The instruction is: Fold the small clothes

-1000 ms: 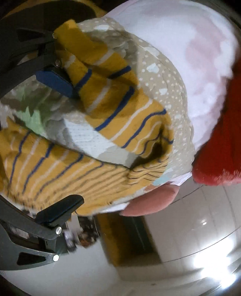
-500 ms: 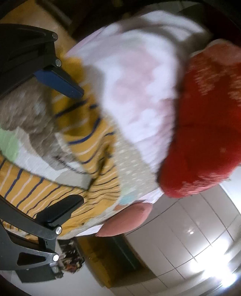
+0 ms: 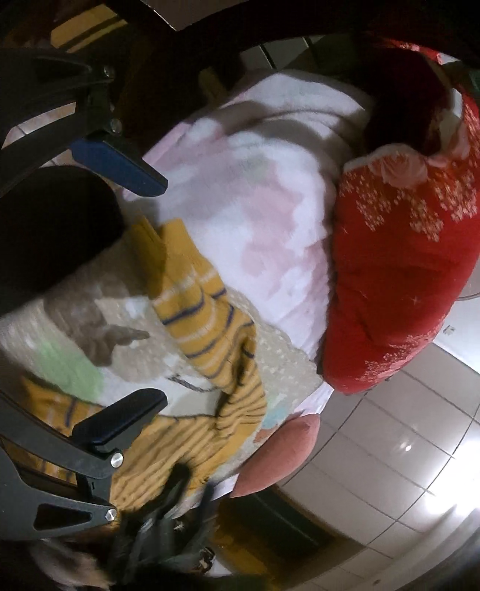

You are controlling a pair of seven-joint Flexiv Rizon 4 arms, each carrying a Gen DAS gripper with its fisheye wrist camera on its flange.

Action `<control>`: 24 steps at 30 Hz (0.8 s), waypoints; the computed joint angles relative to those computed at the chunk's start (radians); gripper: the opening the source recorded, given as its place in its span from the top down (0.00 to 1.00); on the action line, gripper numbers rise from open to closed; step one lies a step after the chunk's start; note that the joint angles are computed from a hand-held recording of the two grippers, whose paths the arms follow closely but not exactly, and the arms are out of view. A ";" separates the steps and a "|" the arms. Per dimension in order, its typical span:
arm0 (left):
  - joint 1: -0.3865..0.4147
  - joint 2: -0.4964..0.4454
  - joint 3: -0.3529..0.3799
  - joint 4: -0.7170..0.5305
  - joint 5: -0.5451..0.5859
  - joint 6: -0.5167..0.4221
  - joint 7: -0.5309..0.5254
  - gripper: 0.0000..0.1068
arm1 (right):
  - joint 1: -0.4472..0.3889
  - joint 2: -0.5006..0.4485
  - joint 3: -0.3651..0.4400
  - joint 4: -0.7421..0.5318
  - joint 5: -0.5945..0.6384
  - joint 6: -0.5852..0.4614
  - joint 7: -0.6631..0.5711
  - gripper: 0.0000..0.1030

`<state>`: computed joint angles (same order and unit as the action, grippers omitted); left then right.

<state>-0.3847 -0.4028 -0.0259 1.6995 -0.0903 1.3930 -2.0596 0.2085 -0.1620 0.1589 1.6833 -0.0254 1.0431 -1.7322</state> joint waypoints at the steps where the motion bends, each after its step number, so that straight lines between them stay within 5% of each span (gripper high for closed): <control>1: 0.018 0.006 -0.022 0.021 -0.017 0.015 0.016 0.04 | 0.023 -0.036 0.006 -0.041 -0.038 -0.025 -0.029 0.21; 7: 0.172 0.029 -0.204 0.173 -0.204 0.139 0.173 0.04 | 0.117 -0.233 0.001 -0.288 -0.193 -0.201 -0.190 0.21; 14: 0.331 0.025 -0.406 0.271 -0.360 0.228 0.314 0.04 | 0.159 -0.465 -0.017 -0.676 -0.168 -0.610 -0.285 0.23; 18: 0.390 0.024 -0.475 0.304 -0.392 0.253 0.325 0.04 | 0.122 -0.508 0.010 -0.830 -0.016 -0.808 -0.242 0.76; 24: 0.397 0.029 -0.485 0.308 -0.386 0.262 0.301 0.04 | 0.093 -0.383 0.015 -0.683 0.057 -0.672 -0.180 0.99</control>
<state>0.0124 -0.3737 -0.5109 2.0076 -0.4761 1.6549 -1.7585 0.3016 -0.5446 0.1740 1.0003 0.0319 0.3712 -1.9118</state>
